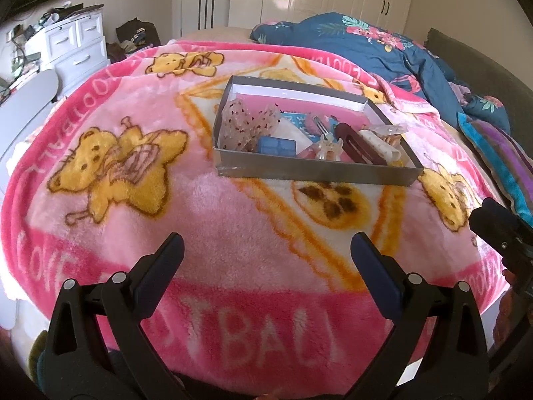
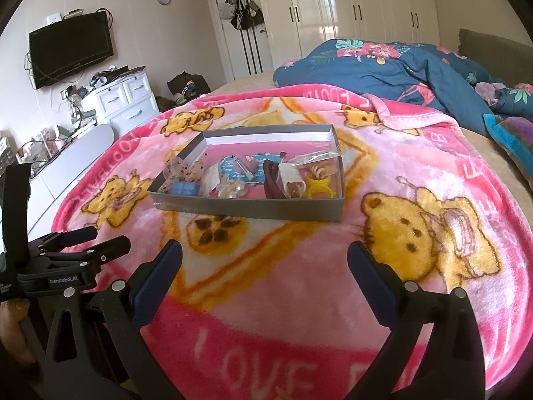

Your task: Organize jewelry

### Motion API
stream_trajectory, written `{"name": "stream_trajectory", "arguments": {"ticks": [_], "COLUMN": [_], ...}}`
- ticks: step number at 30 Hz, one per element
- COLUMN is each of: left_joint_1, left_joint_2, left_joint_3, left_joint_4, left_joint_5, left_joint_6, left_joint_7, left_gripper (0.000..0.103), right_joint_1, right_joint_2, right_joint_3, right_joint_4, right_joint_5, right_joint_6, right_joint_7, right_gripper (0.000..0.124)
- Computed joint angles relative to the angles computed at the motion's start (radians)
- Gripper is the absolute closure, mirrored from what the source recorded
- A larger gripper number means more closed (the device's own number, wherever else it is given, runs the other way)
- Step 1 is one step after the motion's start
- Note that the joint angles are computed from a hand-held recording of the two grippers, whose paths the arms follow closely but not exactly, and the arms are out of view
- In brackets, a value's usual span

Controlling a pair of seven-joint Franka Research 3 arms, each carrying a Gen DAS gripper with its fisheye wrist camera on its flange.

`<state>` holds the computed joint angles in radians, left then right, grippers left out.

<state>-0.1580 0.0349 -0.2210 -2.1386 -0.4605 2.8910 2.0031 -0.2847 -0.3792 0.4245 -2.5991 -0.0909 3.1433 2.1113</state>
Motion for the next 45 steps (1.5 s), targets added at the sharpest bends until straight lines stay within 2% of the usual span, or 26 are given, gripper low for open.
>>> {"name": "stream_trajectory", "arguments": {"ticks": [12, 20, 45], "left_joint_1": [0.000, -0.002, -0.001], "left_joint_2": [-0.002, -0.008, -0.014], "left_joint_3": [0.001, 0.004, 0.014], "left_joint_4": [-0.002, -0.002, -0.001], "left_joint_5": [0.021, 0.022, 0.052], "left_joint_6": [-0.001, -0.006, -0.017], "left_joint_7": [-0.013, -0.020, -0.045], "left_gripper": [0.009, 0.009, 0.009], "right_joint_1": [0.000, 0.022, 0.023], "right_joint_2": [-0.006, -0.007, -0.007], "right_joint_3": [0.002, -0.027, -0.026], "right_joint_4": [0.000, -0.004, -0.005], "right_joint_5": [-0.003, 0.006, 0.015], "right_joint_6": [-0.007, -0.007, -0.005], "right_joint_7": [0.010, -0.005, -0.013], "right_gripper": [0.025, 0.025, 0.025]}}
